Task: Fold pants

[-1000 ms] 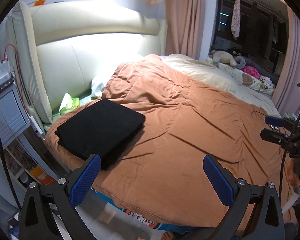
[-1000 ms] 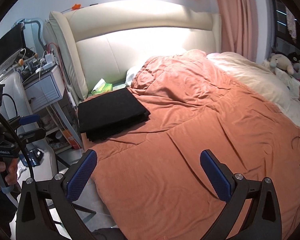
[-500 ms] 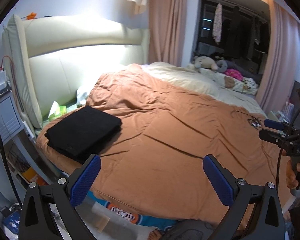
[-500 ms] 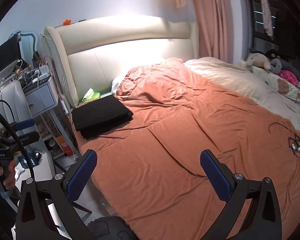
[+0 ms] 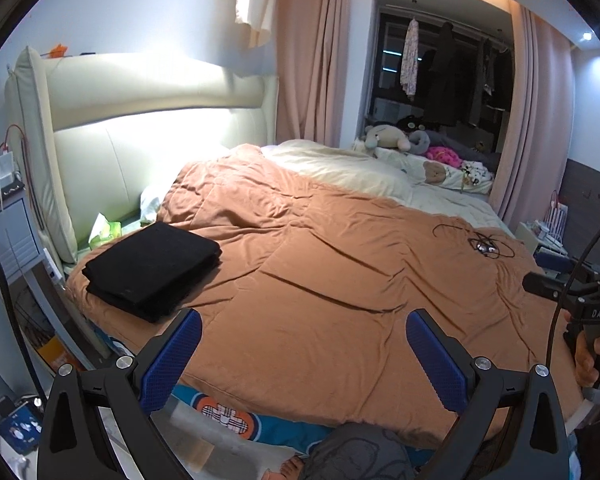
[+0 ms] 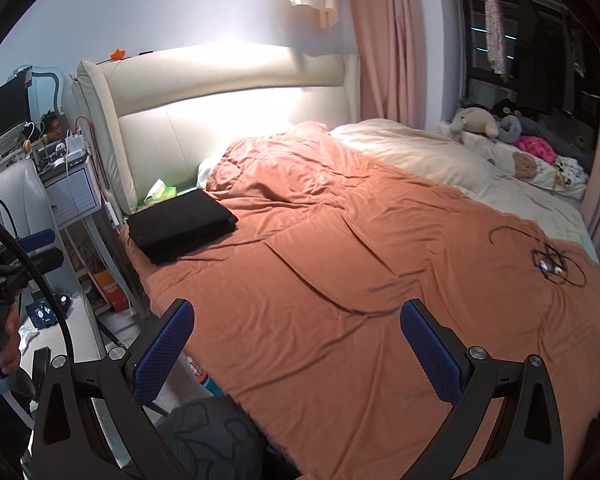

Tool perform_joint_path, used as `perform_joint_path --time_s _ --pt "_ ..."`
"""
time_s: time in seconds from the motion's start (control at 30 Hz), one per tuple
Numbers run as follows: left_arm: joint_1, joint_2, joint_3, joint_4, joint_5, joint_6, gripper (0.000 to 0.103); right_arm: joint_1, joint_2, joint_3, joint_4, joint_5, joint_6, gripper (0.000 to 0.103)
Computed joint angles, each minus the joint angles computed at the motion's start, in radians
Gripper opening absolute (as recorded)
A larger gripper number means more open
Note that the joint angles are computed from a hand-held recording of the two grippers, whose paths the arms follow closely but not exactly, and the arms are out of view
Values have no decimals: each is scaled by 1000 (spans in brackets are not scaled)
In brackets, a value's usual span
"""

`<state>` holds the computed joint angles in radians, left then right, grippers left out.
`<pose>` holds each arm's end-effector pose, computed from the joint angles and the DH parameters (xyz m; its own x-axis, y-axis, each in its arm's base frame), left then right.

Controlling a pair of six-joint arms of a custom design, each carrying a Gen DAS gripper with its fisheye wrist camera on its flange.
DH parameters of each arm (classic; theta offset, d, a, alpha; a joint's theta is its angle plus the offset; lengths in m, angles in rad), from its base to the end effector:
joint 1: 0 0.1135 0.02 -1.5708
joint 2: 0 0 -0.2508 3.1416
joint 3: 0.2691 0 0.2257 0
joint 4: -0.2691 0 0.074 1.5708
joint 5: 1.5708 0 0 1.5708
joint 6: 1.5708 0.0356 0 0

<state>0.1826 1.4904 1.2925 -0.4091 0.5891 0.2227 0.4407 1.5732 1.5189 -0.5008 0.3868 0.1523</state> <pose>0.3085 0.0369 0.3205 -0.4813 0.0979 -0.8711 0.4143 0.9011 -0.1277 0.3060 0.1295 0.3560 -0.4871 -0.0744 -0.8702 -0.0316 0.9972 -0.0676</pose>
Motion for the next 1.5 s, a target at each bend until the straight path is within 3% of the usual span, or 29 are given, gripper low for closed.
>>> perform_joint_path --time_s 0.4,0.83,1.33,1.5 --pt "20 -235 -244 45 60 24 103 184 -266 -304 24 213 144 103" --pt "61 -489 -494 95 119 33 103 437 -441 -573 38 449 344 103" --pt "73 -617 -635 127 166 18 103 628 -503 -675 -111 636 625 103" --pt "64 -640 -662 131 153 10 103 650 -498 -687 -121 654 671 103"
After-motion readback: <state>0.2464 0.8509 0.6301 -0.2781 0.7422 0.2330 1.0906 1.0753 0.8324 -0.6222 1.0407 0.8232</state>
